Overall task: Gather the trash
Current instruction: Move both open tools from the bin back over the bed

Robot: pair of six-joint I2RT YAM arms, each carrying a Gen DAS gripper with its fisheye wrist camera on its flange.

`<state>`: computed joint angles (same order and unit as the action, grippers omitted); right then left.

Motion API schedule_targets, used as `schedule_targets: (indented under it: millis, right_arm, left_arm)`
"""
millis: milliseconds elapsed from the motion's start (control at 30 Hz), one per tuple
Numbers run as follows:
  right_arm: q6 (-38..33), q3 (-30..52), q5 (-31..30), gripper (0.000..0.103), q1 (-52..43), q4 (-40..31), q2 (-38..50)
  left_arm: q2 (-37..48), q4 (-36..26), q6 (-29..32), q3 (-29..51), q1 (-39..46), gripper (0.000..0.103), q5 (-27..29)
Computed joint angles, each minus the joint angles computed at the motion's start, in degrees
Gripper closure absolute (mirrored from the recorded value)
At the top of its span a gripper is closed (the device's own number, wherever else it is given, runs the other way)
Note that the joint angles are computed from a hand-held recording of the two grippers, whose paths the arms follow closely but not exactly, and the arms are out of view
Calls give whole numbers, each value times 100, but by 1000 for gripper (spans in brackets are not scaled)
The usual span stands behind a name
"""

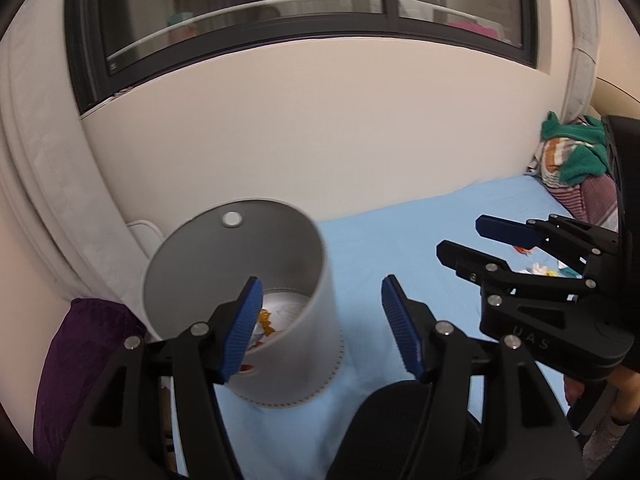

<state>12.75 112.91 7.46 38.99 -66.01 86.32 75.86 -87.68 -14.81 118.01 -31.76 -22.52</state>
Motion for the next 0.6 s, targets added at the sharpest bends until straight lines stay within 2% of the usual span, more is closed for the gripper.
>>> schedule_targets:
  millis: [200,433,533,600]
  right_arm:
    - [107,-1049,46,56,-628,2,-990]
    - [-54,-2075,72,55,-1720,-182,-2156]
    - [-312,-2517,-145,56,-2576,-295,-2713]
    - [-647,-2801,-551,56,-3468,-350,-3045]
  left_arm:
    - [317,221,-346,-92,-1053,41,-230]
    - [871,836,-533,-246,-2172,41,-89]
    - [1300,1063,-507,-79,-2529,41,86]
    - [1600,1178,-485,78,-2757,41,184]
